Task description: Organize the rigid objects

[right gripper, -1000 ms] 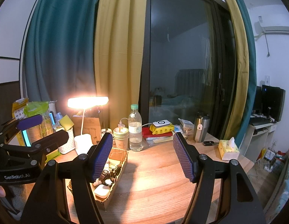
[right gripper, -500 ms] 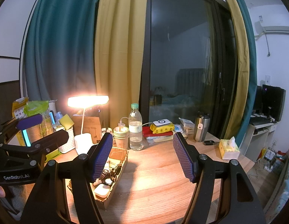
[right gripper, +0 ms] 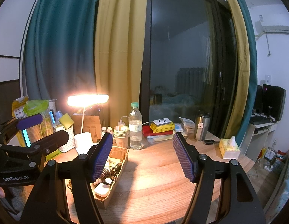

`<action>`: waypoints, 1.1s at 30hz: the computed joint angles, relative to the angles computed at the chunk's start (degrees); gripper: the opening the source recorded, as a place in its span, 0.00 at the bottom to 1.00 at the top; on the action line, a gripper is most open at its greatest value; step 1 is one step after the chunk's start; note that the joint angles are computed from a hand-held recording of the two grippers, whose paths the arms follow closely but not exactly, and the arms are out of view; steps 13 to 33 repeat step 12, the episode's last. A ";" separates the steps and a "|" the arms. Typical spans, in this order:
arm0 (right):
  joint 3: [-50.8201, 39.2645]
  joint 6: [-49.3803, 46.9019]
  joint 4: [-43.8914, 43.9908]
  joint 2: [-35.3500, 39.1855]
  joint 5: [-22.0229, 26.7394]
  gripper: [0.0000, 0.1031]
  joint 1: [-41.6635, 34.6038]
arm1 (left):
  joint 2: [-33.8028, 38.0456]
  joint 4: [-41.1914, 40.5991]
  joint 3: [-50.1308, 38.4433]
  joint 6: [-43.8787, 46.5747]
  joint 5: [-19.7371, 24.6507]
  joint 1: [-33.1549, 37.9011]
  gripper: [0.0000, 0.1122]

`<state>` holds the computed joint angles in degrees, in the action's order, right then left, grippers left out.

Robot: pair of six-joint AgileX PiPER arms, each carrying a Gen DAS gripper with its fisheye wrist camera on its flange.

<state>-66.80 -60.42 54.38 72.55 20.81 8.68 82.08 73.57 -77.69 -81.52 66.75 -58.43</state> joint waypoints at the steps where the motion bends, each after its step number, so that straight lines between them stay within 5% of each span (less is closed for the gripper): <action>1: 0.16 0.06 -0.04 -0.17 0.08 0.68 -0.06 | 0.03 -0.02 -0.06 0.07 0.04 -0.04 0.83; 33: 1.23 -0.78 0.68 -0.77 0.40 0.68 -0.42 | 0.60 -0.49 -0.05 -0.67 0.02 -0.10 0.83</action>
